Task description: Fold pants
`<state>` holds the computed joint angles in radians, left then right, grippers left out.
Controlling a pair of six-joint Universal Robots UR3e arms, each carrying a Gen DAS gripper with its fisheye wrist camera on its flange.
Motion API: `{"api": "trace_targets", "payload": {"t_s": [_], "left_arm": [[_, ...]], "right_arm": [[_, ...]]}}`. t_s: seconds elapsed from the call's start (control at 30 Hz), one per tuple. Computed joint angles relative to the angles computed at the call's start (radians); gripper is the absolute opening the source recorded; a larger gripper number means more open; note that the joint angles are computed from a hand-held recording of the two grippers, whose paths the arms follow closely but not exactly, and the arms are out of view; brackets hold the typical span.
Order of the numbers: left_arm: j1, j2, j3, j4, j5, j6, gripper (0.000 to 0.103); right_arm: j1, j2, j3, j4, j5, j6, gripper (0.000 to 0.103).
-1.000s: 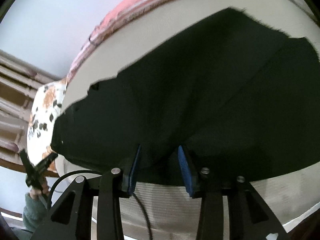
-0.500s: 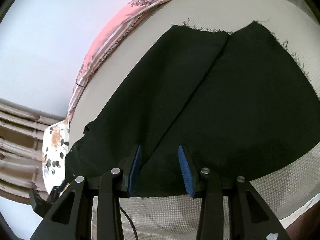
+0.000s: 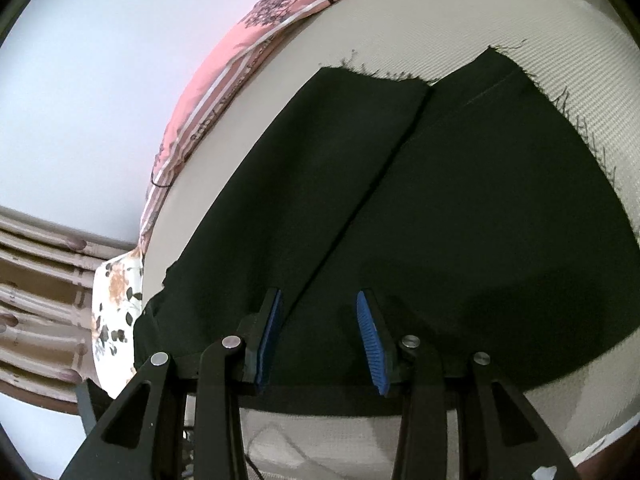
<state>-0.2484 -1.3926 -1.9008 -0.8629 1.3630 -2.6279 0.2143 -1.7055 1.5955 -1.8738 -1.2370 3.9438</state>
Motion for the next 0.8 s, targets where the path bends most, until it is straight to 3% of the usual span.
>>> {"api": "trace_targets", "payload": {"t_s": [0.13,0.33,0.67,0.8], "left_arm": [[-0.048,-0.065,0.026,0.008,0.028,-0.032,0.051],[-0.023,-0.093,0.063,-0.029,-0.011,-0.074,0.044],[-0.030,-0.118,0.054,0.020,0.026,-0.116,0.042],[-0.020,-0.115,0.049,0.019,0.012,-0.124,0.042]], "right_arm": [[-0.067,-0.024,0.066,-0.035,0.033,-0.040,0.037],[-0.171,-0.052,0.180,-0.141,0.085,-0.075,0.037],[-0.213,0.063,0.137,-0.270,0.008,-0.132,0.035],[-0.235,0.099,0.147,-0.326,0.008,-0.135,0.025]]}}
